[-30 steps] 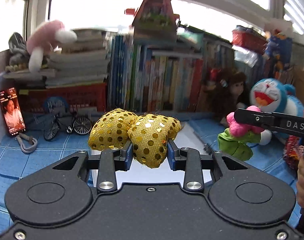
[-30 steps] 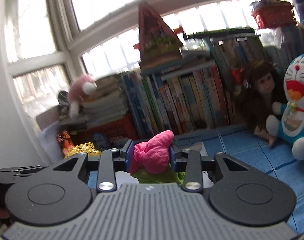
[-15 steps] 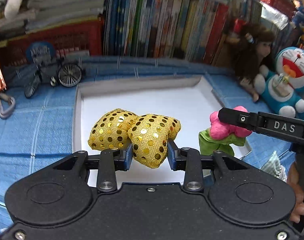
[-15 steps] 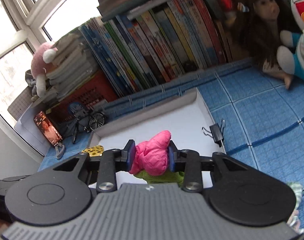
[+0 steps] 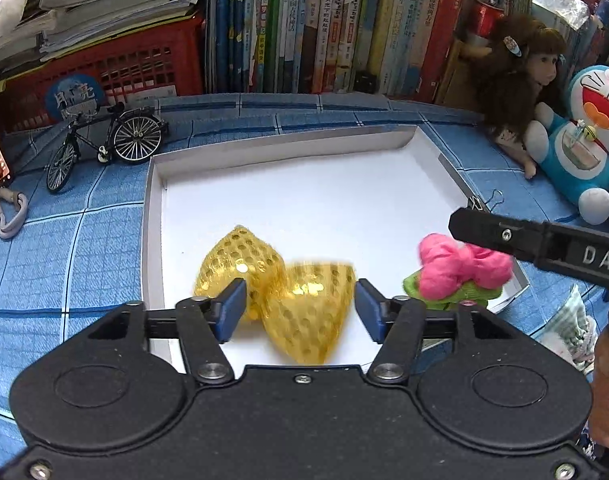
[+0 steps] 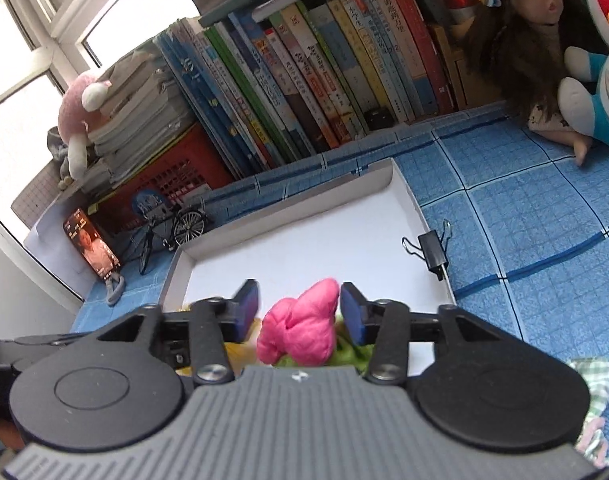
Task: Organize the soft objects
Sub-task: 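Release the gold pouches and scrunchie into the white tray with both grippers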
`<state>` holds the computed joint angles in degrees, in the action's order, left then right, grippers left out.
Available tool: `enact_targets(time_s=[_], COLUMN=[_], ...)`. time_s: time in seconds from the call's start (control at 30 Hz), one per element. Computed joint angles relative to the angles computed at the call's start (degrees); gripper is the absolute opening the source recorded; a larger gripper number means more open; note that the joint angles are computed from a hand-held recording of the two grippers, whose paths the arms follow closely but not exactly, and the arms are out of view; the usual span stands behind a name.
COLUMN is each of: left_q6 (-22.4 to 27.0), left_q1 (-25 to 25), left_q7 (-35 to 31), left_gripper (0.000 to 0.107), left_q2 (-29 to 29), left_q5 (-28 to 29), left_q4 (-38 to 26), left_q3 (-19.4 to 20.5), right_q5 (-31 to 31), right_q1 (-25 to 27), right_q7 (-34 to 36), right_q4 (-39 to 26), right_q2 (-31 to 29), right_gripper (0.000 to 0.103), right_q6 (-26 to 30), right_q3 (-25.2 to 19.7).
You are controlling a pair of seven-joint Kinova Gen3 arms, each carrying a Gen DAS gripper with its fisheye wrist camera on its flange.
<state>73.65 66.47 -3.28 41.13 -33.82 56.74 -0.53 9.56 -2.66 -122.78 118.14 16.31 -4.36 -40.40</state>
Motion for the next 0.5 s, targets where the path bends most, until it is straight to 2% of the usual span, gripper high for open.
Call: enact_targets(time_s=[0.07,0.17,0.33,0.5], left_q6=[0.6,1.8,1.2,1.3], left_q1=[0.3,1.1,2.6,5.9], left_q7=[-0.5,-1.0,1.1,4.2], left_gripper=[0.072,0.073,0.074,0.077], left_q2=[0.2,0.4,-1.1,-2.8], left_q5=[-0.4,-1.0,-2.1,-5.7], left_q4=[-0.4,-1.2,0.4,2.5], left_q3=[-0.1,-0.2,-0.4,-0.5], right_q5=[0.0,0.3,2.6,7.5], right_q1=[0.0,1.5,7.5,11.4], right_q7=[-0.1,-0.5,-1.9,-5.4], right_q4=[0.2,0.5,2.0,6.0], right_q2=[-0.3,-0.6,-1.4,-6.0], right_gripper=[0.066,0.066,0.067,0.073], right_q6=[0.0,0.1,-0.7,-4.4], right_q3=[0.2,-1.2,-6.7,-9.6])
